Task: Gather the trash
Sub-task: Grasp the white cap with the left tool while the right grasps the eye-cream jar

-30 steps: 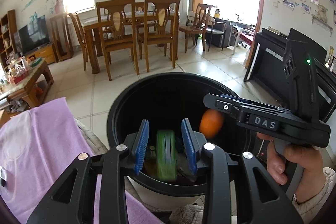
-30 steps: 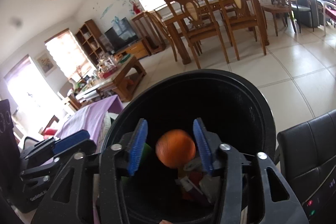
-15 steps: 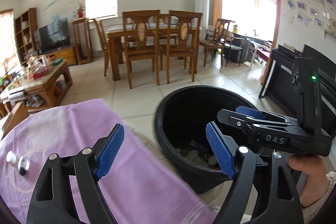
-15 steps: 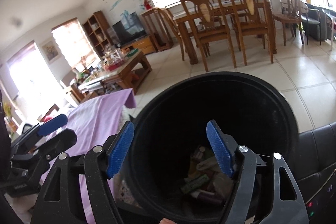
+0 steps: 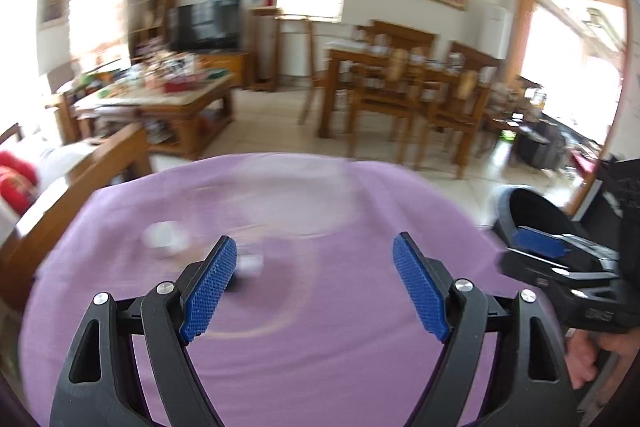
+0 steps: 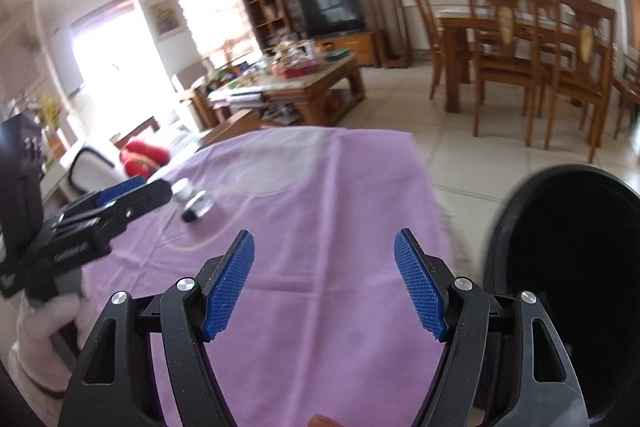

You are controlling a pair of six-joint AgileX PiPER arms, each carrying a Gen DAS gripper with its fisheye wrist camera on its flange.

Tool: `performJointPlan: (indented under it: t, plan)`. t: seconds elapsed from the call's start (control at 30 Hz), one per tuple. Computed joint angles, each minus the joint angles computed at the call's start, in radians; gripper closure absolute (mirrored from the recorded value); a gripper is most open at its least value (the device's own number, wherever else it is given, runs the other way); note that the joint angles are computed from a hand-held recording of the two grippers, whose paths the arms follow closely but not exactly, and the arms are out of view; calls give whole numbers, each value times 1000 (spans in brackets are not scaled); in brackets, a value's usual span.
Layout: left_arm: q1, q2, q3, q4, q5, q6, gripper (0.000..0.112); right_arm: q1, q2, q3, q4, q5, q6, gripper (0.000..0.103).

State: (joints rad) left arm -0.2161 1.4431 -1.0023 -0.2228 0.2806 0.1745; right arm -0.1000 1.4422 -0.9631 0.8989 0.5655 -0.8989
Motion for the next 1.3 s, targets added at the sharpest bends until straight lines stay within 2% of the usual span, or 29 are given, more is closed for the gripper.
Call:
performJointPlan:
  t: [0.07,0.17,0.27,0.37,0.43,0.5,0.53,0.6,0.77,0.8,0.9,0.93,0.97,1.1,1.2,1.3]
  plan:
    - [82,44,-42,-13,35,40,32,112,48,-57,-102,-36,108,31]
    - [200,162,-158,-81,137,144,32,259,140,-169,-278,-60,277,31]
    - [251,258,-248,-109,185,217,34,376,253,-296,-433,-64,407,31]
    - [253,339,-321,-77,211,230,34,438,344,-392,-542,-40,491,31]
    - [261,381,-355,-81,227,250,39,473,424,-493,-611,1,537,31]
    - [272,404,-371,-99,259,275,50,501,490,-584,-664,39,569,31]
    - [275,399,-366,-112,264,286,51,515,531,-638,-698,62,590,31]
    - [282,400,-366,-131,260,309,60,521,579,-696,-727,89,591,31]
    - [311,393,-355,-189,248,332,73,521,671,-804,-734,131,565,31]
    - [328,372,-327,-249,225,380,73,523,684,-820,-734,136,565,31]
    - [340,349,-291,-312,174,440,75,536,709,-862,-760,146,578,34]
    - [348,347,-289,-338,179,463,75,538,724,-885,-759,163,575,38]
    - [350,356,-305,-340,189,460,75,539,738,-907,-752,185,571,46]
    - [360,357,-308,-347,208,473,75,538,750,-925,-737,196,589,47]
    - [368,374,-336,-333,253,462,75,537,742,-914,-738,196,610,48]
    - [372,380,-345,-340,263,467,75,524,692,-848,-685,175,600,48]
